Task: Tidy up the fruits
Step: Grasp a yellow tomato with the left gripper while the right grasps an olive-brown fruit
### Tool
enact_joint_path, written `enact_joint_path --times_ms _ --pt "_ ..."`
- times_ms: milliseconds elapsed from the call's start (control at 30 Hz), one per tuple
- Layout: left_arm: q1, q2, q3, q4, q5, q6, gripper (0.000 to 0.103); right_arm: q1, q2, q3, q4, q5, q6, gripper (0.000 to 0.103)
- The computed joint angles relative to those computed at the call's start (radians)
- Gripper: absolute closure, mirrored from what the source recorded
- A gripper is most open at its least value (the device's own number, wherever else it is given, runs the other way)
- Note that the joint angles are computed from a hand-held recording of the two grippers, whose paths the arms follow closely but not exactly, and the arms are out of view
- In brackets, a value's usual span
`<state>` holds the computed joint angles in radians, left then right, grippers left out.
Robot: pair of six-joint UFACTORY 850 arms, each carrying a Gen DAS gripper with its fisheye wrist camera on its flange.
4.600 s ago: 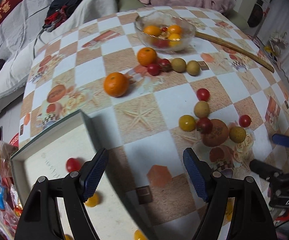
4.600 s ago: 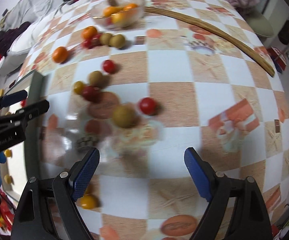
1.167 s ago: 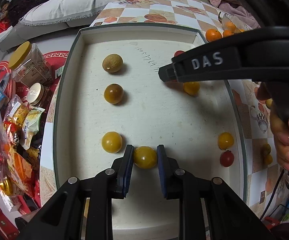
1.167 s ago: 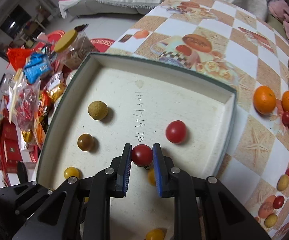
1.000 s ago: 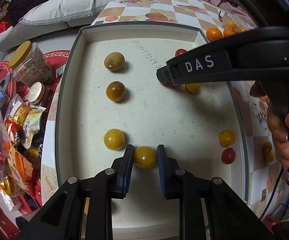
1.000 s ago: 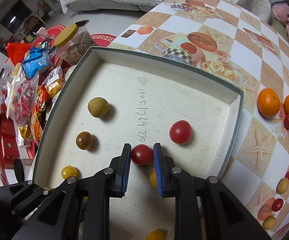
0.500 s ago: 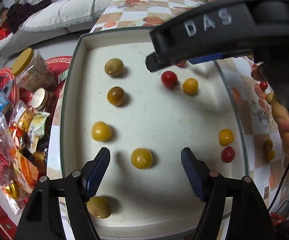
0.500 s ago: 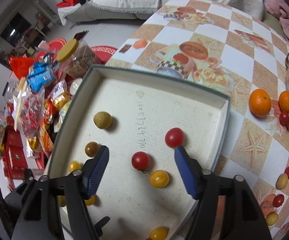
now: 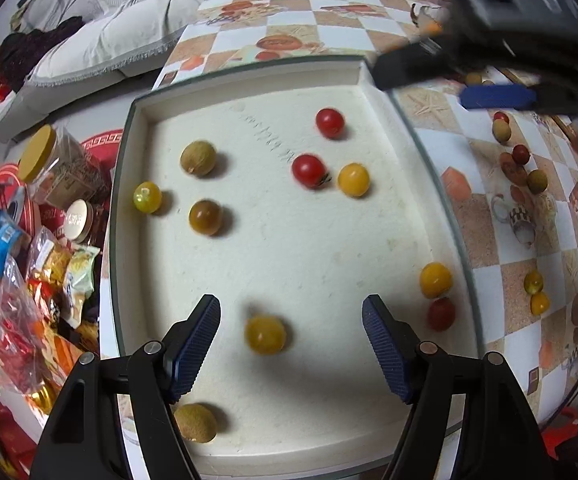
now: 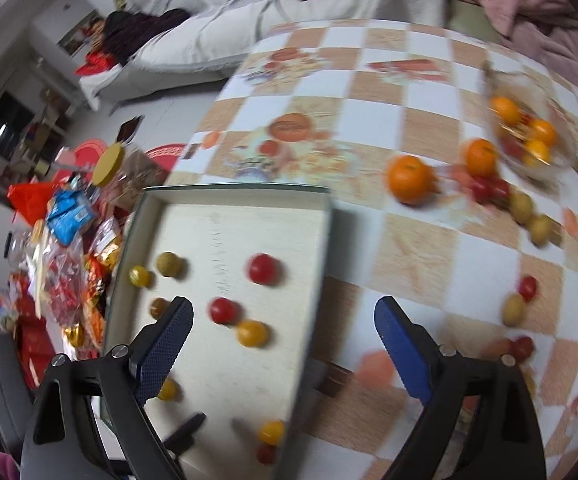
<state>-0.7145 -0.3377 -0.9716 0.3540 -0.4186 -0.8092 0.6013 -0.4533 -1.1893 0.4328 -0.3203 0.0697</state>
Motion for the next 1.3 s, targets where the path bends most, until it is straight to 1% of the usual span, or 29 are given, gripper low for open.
enact_joint_path --times_ms 133,333,567,767,933,1167,1300 --pt "-0.008 -0.016 -0.039 0.01 -0.005 0.011 0.029 -0.03 0.073 0.101 -0.105 0.022 0.133 0.009" --pt "-0.022 -0.055 -0.109 -0.025 -0.002 0.072 0.029 -0.091 0.163 0.24 -0.272 0.015 0.358 0.009" --pt "-0.06 -0.096 -0.183 -0.075 -0.01 0.152 0.029 -0.156 0.227 0.352 -0.376 -0.006 0.503 0.009" --pt "-0.097 -0.12 -0.214 -0.164 -0.002 0.249 0.029 -0.182 0.236 0.382 -0.377 0.0 0.492 0.009" --pt "-0.135 -0.151 -0.242 -0.307 -0.008 0.38 0.029 -0.193 0.222 0.379 -0.357 0.01 0.421 0.009" --pt "-0.164 -0.212 -0.297 -0.456 -0.008 0.485 0.029 -0.219 0.226 0.39 -0.287 0.02 0.331 0.009" --pt "-0.173 -0.24 -0.321 -0.495 -0.015 0.501 0.029 -0.229 0.227 0.395 -0.252 0.024 0.281 0.009"
